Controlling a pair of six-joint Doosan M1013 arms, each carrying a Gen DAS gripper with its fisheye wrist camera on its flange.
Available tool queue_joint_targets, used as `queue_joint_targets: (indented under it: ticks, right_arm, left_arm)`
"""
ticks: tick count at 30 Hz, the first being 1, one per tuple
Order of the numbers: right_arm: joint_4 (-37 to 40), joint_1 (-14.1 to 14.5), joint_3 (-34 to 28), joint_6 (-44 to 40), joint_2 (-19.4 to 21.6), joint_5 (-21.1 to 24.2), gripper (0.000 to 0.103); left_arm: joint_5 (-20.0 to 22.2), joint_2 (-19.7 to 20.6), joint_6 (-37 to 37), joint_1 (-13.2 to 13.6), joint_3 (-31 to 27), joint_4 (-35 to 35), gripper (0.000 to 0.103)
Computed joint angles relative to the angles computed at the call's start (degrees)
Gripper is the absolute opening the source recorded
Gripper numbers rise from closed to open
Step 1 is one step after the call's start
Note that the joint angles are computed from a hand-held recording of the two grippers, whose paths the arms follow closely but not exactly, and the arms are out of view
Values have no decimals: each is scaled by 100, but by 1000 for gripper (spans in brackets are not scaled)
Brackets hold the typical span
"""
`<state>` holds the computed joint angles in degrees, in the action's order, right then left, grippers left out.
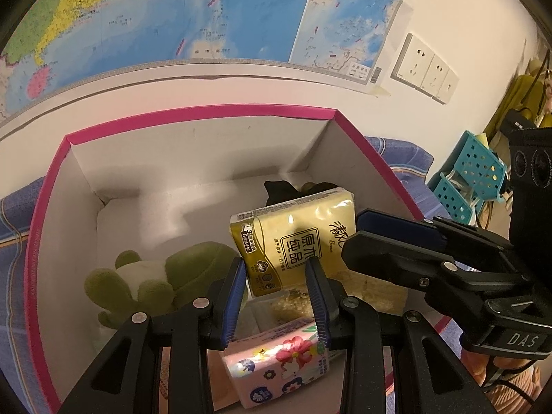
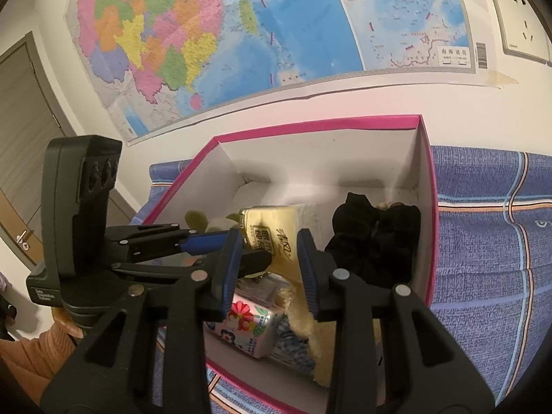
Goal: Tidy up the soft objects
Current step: 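Lower the gold tissue packet into the pink box beside the teddy bear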
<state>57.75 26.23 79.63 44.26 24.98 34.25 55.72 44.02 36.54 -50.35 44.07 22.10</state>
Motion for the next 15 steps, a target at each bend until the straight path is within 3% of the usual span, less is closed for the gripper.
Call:
queue_joint_targets:
  ticks: [15]
  right_arm:
    - [-236, -11, -138, 329, 112, 45, 36]
  left_arm:
    - [227, 137, 44, 30, -231, -88, 35]
